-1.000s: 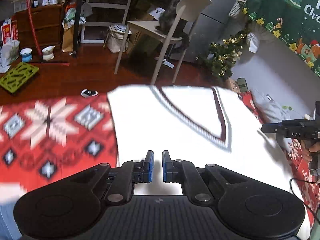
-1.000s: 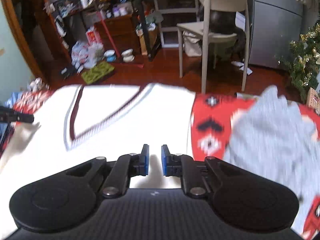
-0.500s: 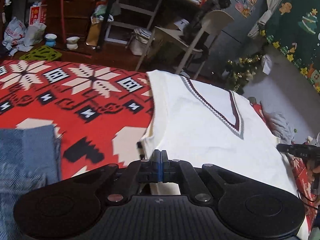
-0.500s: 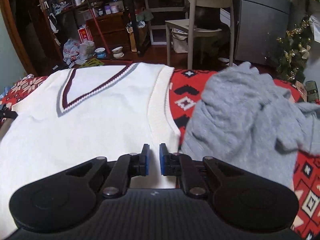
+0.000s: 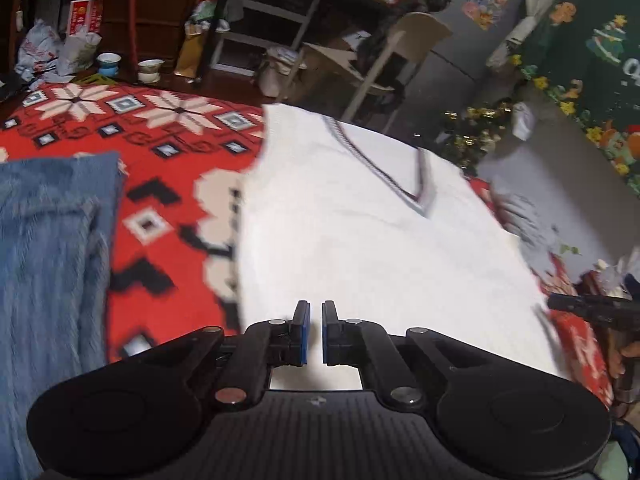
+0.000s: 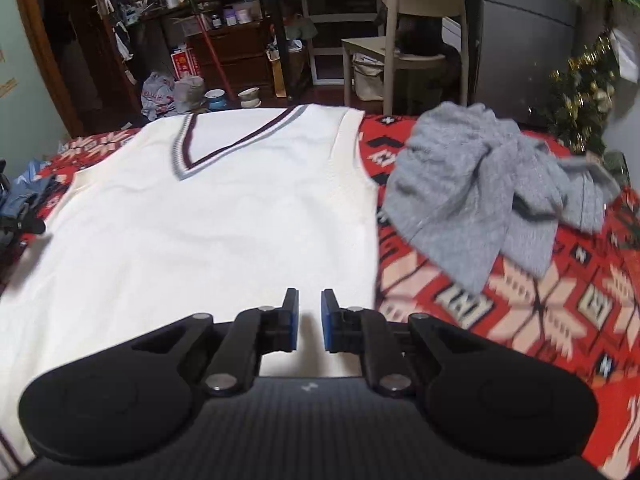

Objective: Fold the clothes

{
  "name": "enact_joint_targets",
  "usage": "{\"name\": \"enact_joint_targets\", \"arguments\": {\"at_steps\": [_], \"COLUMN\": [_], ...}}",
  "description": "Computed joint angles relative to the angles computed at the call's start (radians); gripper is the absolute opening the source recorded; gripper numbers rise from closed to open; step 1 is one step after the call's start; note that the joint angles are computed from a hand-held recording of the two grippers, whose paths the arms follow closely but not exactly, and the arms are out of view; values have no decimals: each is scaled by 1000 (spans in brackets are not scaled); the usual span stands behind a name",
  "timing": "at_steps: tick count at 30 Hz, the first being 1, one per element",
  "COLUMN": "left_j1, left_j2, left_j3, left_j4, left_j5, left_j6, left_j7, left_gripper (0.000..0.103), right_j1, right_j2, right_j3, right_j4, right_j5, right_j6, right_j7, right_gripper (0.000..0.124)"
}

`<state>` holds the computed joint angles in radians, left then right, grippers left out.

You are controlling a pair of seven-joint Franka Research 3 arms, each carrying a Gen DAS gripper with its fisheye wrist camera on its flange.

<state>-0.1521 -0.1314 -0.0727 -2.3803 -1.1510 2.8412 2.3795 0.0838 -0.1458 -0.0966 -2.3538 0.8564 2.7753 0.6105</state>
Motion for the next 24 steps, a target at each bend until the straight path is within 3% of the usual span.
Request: {"name": "enact_joint_targets", "arguments": {"at_steps": [6,11,15,18,24], "left_j1": [-63,-121,-136,-161,-189], "left_j2": [-142,-260,-318,-358,-453], "left_j3": [-29,-42,-92,-95,-92], "left_j4": [-145,-257,-345,-404,-500], "left_j5": [90,160,258,294,355], "left_j6": [12,42,106,132,166], "left_j7": [-112,-252,-377,-449,-564], "left_gripper": [4,11,11,12,24], "right_j1": [15,7,-5,-14,-25], "right_j2": [-161,-321,-453,-543,-687], "right_j3": [13,20,35,52,63], "right_j4": [-160,-305,-420,-499,-615], "right_j5": [-52,-174,-273,-334,-417], "right_j6": [28,-13,-45,-44,-24], "right_j7": [83,184,256,311,400], "right_gripper": [13,14,16,18,33]}}
